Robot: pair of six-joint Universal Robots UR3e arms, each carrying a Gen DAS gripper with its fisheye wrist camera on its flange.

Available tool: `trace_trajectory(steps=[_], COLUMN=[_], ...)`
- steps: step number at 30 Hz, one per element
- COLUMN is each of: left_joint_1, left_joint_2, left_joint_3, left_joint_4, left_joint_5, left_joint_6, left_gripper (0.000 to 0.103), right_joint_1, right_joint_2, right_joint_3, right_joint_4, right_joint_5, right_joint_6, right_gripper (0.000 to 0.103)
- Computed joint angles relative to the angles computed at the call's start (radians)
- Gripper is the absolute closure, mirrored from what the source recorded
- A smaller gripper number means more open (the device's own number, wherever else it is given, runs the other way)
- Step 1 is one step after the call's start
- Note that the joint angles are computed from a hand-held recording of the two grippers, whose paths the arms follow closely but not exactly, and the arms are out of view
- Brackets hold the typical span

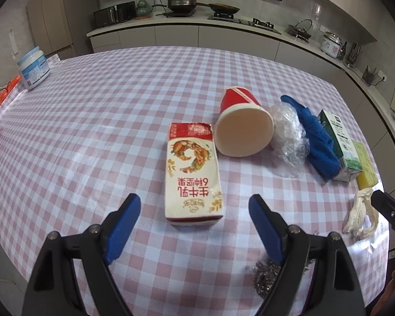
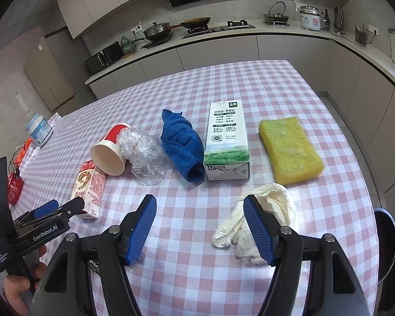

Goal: Collect trash
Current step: 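Move both open tools back toward the remaining table items, then grasp the red-white milk carton with the left tool while the right tool grasps the green-white carton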

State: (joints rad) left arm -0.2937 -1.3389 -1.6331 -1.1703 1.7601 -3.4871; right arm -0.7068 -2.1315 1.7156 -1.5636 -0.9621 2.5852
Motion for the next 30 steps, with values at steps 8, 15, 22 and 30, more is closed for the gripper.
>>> trace_trajectory(steps=[8, 15, 22, 30], left_joint_1=[0.053, 0.078, 0.066, 0.068], left_joint_2=[-0.036, -0.074, -0.099, -0.090], left_joint_3=[-0.017, -0.039, -0.055, -0.056], left_joint_4=[0.029, 0.064, 0.106, 0.143], left_joint_5=[-0.030, -0.049, -0.038, -0.050], left_joint_6=[0.046, 0.059, 0.055, 0.039], left_gripper=[0.018, 0.018, 0.037, 0.049], right_joint_1=[0.113, 0.166, 0.208, 0.225], right_joint_2=[0.069, 0.122, 0.173, 0.214], right_joint_3=[0.015, 0.021, 0.020, 0.019], right_joint_4=[-0.140, -0.217, -0.277, -0.322], right_joint_5=[-0.058, -0.094, -0.126, -0.140], right_joint_6=[0.119, 0.178, 0.219, 0.238], right_gripper=[0.032, 0.032, 0.032, 0.032])
